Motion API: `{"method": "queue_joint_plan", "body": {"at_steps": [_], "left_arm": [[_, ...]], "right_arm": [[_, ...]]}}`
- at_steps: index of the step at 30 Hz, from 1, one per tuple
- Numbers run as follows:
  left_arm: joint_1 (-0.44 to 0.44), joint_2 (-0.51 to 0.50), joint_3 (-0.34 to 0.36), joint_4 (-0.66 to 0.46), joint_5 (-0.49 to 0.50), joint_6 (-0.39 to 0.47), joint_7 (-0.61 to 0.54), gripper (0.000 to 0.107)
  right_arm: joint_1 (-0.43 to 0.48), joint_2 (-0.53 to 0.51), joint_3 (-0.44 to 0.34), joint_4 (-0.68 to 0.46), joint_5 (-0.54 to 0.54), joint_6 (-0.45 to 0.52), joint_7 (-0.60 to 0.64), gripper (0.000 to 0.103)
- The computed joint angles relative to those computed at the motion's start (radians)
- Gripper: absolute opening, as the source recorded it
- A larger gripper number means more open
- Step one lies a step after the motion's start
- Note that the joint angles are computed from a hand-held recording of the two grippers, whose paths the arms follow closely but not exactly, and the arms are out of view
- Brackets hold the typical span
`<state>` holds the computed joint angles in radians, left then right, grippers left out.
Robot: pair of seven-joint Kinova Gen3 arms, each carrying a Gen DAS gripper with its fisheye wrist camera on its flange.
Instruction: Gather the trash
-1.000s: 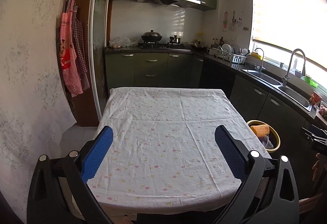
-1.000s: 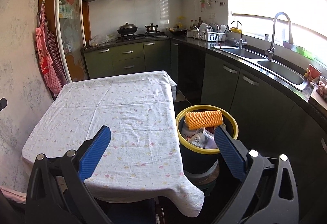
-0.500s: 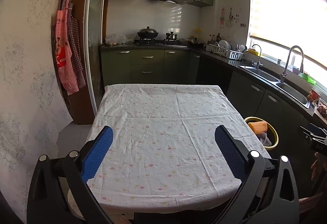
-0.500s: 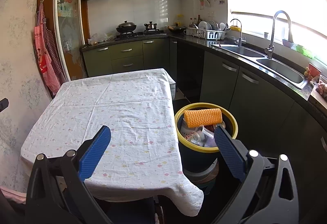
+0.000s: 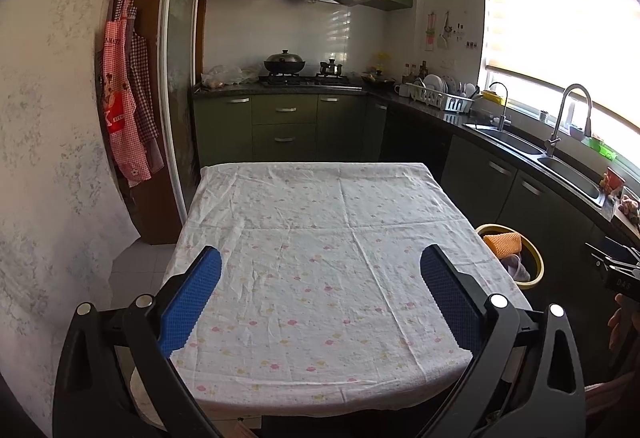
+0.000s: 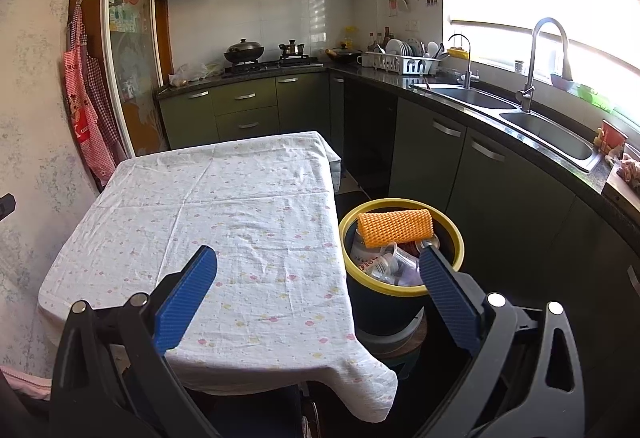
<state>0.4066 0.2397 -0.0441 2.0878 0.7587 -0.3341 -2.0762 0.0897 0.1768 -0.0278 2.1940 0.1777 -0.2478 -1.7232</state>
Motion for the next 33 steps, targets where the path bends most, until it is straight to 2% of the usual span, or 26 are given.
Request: {"method": "queue_joint_plan", "body": {"at_steps": [33], "left_arm": [[0.011,0.015,-0.009,-0.005,-0.027,0.006,0.023,0.098]], "right_arm": [[-0.001,0.002,0.002,-0.001,0.004,0.001,-0.008,0.096]]}}
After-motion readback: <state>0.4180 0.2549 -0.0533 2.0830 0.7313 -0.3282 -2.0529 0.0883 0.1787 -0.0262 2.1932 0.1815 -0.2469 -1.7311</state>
